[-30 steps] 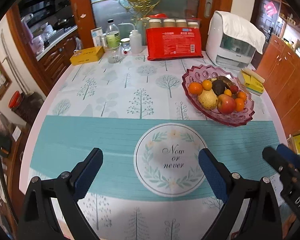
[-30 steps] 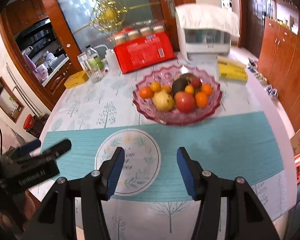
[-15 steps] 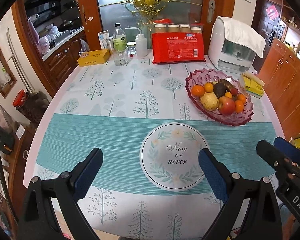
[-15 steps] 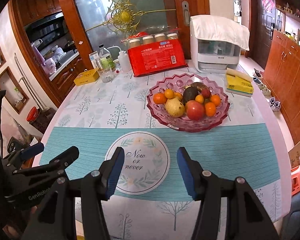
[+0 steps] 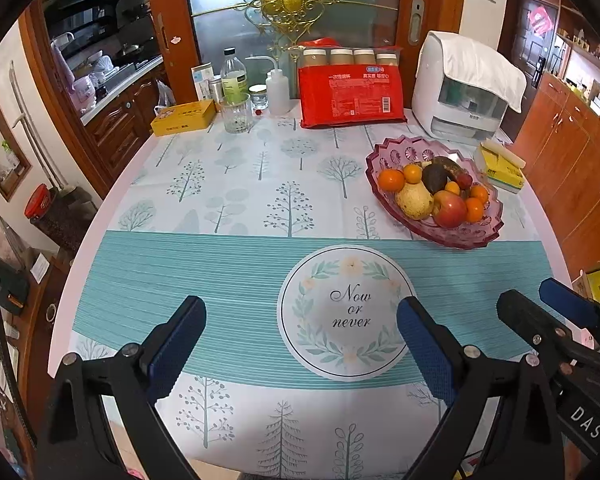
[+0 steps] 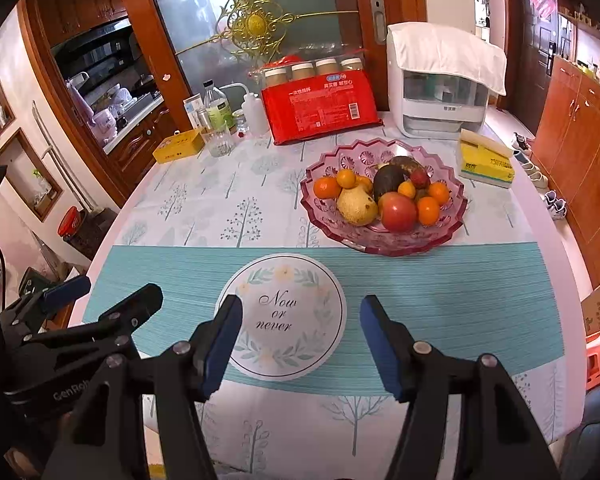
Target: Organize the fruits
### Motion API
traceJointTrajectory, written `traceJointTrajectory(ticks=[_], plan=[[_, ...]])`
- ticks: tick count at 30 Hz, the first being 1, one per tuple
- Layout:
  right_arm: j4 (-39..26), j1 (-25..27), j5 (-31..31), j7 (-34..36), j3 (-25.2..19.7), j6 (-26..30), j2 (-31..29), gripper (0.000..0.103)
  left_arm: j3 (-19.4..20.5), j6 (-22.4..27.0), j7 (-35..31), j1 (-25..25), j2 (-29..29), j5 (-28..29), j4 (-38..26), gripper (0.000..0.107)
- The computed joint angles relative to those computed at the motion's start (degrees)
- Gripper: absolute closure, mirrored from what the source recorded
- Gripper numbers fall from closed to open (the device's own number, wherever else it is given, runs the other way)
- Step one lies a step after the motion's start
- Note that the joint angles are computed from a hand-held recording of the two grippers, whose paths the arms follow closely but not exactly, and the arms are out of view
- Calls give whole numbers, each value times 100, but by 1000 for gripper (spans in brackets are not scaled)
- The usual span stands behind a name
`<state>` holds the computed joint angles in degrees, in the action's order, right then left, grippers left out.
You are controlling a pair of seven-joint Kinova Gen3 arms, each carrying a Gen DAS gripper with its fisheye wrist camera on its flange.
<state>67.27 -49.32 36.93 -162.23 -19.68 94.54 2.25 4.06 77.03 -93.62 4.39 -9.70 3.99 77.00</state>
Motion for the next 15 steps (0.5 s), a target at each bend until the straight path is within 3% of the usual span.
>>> traceJointTrajectory(ticks=[15], plan=[[8,11,-30,-4,15,-9,5,41,-22,12,-125,10,60,24,-16,12]])
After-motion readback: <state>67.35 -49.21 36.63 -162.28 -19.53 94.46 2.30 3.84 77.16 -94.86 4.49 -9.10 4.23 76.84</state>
